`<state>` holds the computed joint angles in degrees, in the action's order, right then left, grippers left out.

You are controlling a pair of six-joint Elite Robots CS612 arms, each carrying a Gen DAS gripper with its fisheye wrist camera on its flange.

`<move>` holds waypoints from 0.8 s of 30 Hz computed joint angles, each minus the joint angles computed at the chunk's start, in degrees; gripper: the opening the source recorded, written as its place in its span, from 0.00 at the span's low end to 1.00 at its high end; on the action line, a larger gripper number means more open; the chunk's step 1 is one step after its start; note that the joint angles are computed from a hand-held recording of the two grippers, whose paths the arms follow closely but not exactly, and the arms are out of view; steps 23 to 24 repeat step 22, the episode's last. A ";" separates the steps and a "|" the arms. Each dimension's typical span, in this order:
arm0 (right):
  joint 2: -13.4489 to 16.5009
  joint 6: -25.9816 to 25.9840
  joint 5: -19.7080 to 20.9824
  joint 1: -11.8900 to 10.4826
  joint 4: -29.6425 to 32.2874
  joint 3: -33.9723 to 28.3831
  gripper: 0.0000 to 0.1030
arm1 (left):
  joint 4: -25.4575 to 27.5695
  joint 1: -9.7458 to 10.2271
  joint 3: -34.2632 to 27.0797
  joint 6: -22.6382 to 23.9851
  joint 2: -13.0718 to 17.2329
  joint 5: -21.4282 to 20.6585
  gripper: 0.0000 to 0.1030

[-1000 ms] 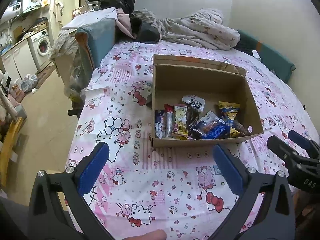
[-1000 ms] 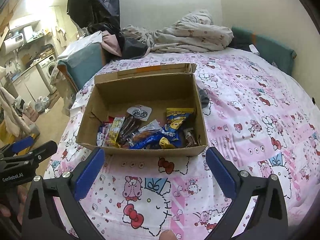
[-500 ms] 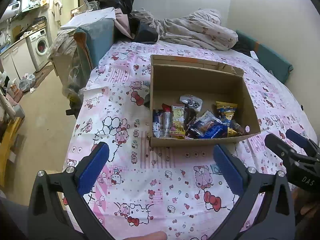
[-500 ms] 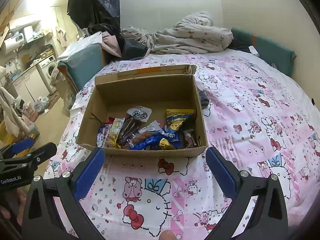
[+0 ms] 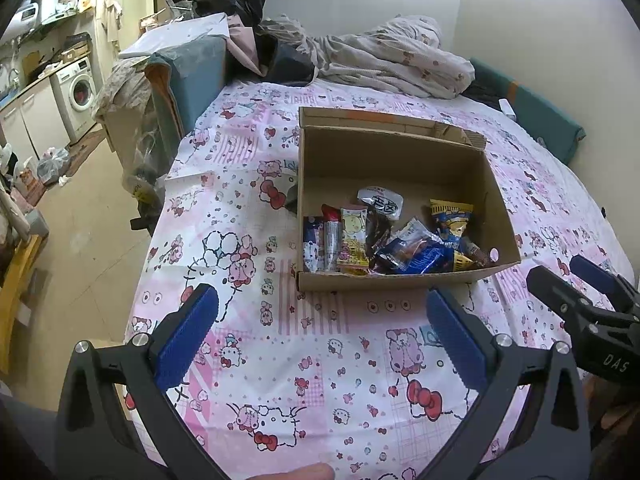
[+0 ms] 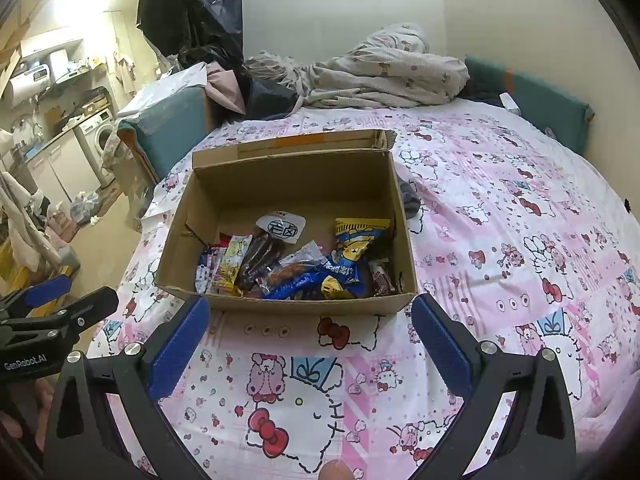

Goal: Organize snacks

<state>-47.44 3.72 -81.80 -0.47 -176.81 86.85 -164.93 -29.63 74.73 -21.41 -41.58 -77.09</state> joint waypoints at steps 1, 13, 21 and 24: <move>-0.01 -0.08 0.00 0.01 -0.04 -0.01 1.00 | -0.21 -0.02 0.06 -0.08 0.03 0.07 1.00; 0.03 -0.22 -0.12 0.05 -0.12 0.00 1.00 | 0.01 -0.02 0.00 -0.13 0.02 0.07 1.00; 0.27 -0.02 0.54 -0.02 -0.05 -0.25 1.00 | 0.07 0.00 0.09 -0.14 -0.04 -0.13 1.00; 0.27 -0.07 0.55 -0.02 0.03 -0.29 1.00 | 0.16 0.04 0.08 -0.22 -0.05 -0.47 1.00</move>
